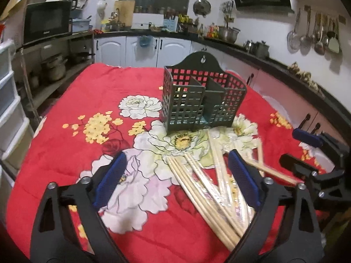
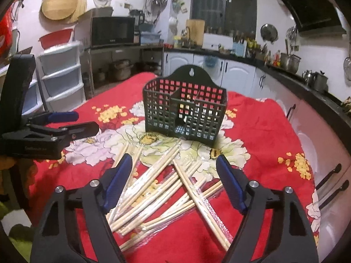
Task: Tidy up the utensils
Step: 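Close the left tool on a chopstick while the right tool closes on another chopstick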
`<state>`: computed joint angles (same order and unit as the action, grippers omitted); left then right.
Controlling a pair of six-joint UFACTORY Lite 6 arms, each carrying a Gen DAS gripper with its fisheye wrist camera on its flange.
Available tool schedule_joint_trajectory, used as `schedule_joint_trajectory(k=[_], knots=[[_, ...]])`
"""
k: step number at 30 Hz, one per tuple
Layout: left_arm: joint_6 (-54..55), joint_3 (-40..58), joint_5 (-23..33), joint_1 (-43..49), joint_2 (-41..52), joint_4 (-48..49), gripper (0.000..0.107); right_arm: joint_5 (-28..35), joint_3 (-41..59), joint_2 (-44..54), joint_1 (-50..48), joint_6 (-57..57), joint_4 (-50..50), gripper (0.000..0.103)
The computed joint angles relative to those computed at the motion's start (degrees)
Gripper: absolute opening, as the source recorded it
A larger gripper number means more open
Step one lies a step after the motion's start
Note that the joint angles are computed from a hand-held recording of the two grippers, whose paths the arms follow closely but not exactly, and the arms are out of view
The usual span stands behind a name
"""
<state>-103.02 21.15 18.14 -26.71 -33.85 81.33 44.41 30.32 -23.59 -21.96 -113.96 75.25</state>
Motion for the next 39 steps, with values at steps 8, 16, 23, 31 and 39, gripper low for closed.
schedule_joint_trajectory(k=[8, 16, 23, 31, 39], knots=[[0.0, 5.8, -18.1, 14.8, 14.2, 4.2, 0.052, -8.2, 7.8, 12.7, 8.4, 3.1, -4.9, 0.052], [-2.8, 11.5, -29.6, 22.8, 26.5, 7.5, 0.039, -15.8, 17.0, 26.4, 17.2, 11.4, -11.8, 0.036], [-4.2, 17.2, -35.1, 26.3, 36.3, 9.0, 0.035, -19.1, 23.7, 35.3, 20.7, 19.3, -17.6, 0.029], [2.9, 20.0, -37.6, 28.5, 41.1, 2.8, 0.025, -15.1, 28.5, 39.0, 18.5, 22.0, -19.0, 0.012], [8.1, 19.9, -38.0, 30.0, 42.0, 0.4, 0.008, -9.0, 31.7, 39.2, 13.1, 22.2, -18.9, 0.009]])
